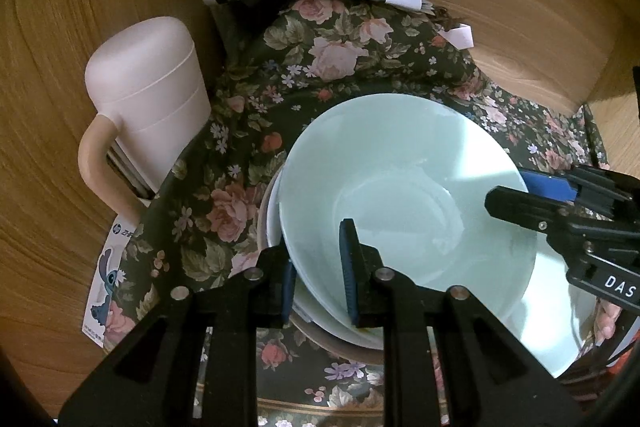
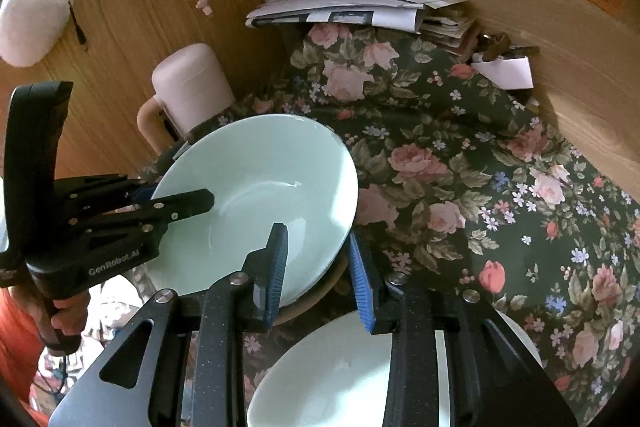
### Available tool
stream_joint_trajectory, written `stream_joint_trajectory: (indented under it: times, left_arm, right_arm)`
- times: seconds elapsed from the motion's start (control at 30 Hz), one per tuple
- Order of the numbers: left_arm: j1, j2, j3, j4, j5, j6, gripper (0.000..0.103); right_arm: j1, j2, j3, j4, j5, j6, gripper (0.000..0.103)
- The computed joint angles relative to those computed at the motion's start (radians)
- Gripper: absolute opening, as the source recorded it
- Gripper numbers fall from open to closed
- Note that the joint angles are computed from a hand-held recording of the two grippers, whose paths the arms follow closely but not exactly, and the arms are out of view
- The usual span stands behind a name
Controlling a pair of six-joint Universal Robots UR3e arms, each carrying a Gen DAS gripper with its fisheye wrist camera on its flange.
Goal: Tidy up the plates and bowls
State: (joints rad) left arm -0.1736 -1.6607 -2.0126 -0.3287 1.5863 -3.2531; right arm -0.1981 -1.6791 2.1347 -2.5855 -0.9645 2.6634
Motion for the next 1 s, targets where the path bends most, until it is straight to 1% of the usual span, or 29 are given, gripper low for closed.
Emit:
stream_joint_trajectory:
  times: [0.23,0.33,0.4,0.43,0.53,0.6,0.63,0.67,0.7,0.73,0.9,1.0]
  left_arm:
    - [-0.021,-0.007,0.033,-0.032,0.029,0.029,0.021]
    - [-0.013,-0.001,0.042,-0.053,0.011,0.028,0.026]
    - [-0.009,0.001,0.05,-0.067,0.01,0.025,0.029]
    - [-0.01,0.002,0.055,-0.074,0.01,0.023,0.03]
    - [-0.003,0.001,0.07,-0.096,-0.006,0.018,0.036]
    - [-0.015,-0.006,0.083,-0.095,0.018,0.017,0.036]
    - [-0.022,-0.006,0.084,-0.086,0.04,0.015,0.04]
    - [-0.04,-0.008,0.083,-0.058,0.086,0.012,0.05]
    - [-0.046,0.0,0.072,-0.027,0.104,0.017,0.054]
    - [-0.043,0.011,0.064,-0.015,0.101,0.021,0.059]
    - [-0.006,0.05,0.044,-0.028,0.082,0.024,0.059]
    - [0.027,0.072,0.002,-0.026,0.045,0.017,0.059]
  right_arm:
    - [-0.002,0.01,-0.004,0.016,-0.005,0.008,0.03]
    - [-0.002,0.005,-0.002,0.013,-0.005,0.021,0.034]
    - [-0.006,-0.002,0.003,0.007,-0.002,0.025,0.041]
    - [-0.005,-0.004,0.004,0.001,-0.004,0.028,0.042]
    - [-0.01,-0.007,0.003,0.009,-0.002,0.02,0.043]
    - [-0.012,-0.009,0.003,0.009,-0.003,0.017,0.043]
    - [-0.011,-0.007,0.003,0.007,-0.004,0.02,0.043]
    - [-0.012,-0.006,0.002,0.009,-0.003,0.019,0.043]
    - [-0.015,-0.005,0.001,0.01,-0.001,0.02,0.043]
    - [-0.017,-0.006,0.002,0.01,0.0,0.019,0.043]
    - [-0.023,0.001,-0.012,0.026,0.011,0.018,0.043]
    - [-0.021,0.013,-0.025,0.039,0.013,0.013,0.043]
